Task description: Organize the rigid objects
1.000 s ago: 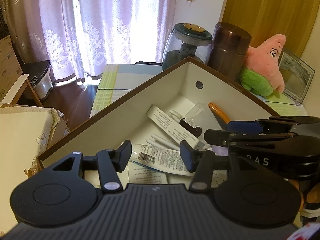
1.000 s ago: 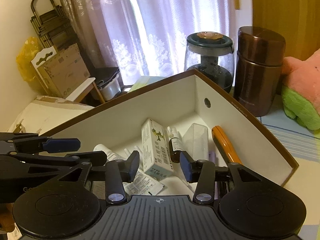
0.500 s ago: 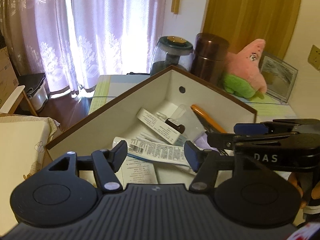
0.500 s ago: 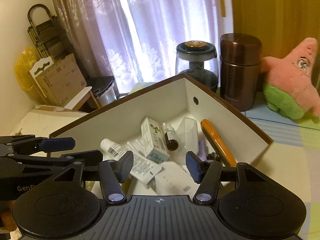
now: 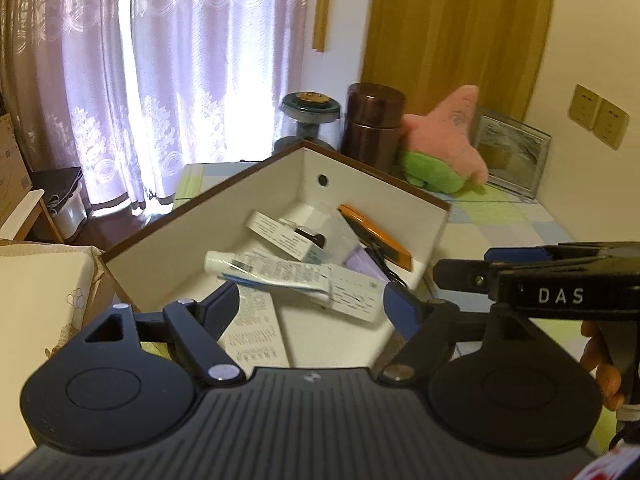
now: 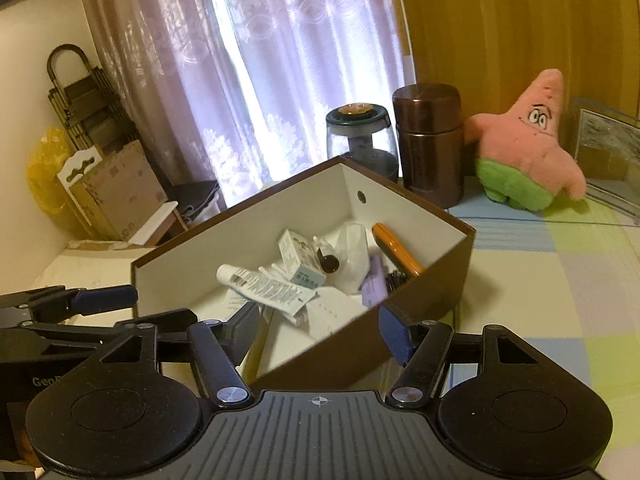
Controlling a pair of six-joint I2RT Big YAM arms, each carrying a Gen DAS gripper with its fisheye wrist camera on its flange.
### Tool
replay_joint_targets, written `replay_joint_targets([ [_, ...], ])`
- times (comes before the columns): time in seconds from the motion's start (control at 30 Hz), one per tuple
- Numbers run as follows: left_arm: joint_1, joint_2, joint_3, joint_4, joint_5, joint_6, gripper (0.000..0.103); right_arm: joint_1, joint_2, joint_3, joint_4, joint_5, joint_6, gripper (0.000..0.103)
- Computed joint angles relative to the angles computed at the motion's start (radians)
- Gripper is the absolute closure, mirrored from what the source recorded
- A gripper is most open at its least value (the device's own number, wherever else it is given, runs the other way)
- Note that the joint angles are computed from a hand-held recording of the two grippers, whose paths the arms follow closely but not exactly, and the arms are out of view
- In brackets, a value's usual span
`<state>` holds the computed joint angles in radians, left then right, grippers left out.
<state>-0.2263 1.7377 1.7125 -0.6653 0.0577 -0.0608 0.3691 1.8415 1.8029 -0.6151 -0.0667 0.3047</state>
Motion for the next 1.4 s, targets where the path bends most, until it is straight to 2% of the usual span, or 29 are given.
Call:
replay_joint_targets([
  [0.1,-0.018,-0.047,-0.057,0.012,-0.004,0.001,0.027,0.002,-0.057,-0.075,0.026,0.005,-0.006,0.039],
  [0.2,-0.045,-0.093,-0.109,0.016,-0.037,-0.005,0.027,0.002,-0.117,-0.158,0.054,0.006,-0.001,0.039],
  [0.5,-0.137,-0.215,-0.248,-0.017,-0.098,-0.085,0.027,-0.014,-0.303,-0.393,0.090,-0.006,0.028,0.037],
  [0.97,-0.286,-0.329,-0.378,-0.061,-0.177,-0.159,0.027,-0.043,-0.557,-0.665,0.037,0.006,0.038,0.036],
  [1.4,-0.386,-0.379,-0.434,-0.085,-0.229,-0.199,0.027,-0.060,-0.730,-0.804,-0.037,0.019,0.064,0.036],
])
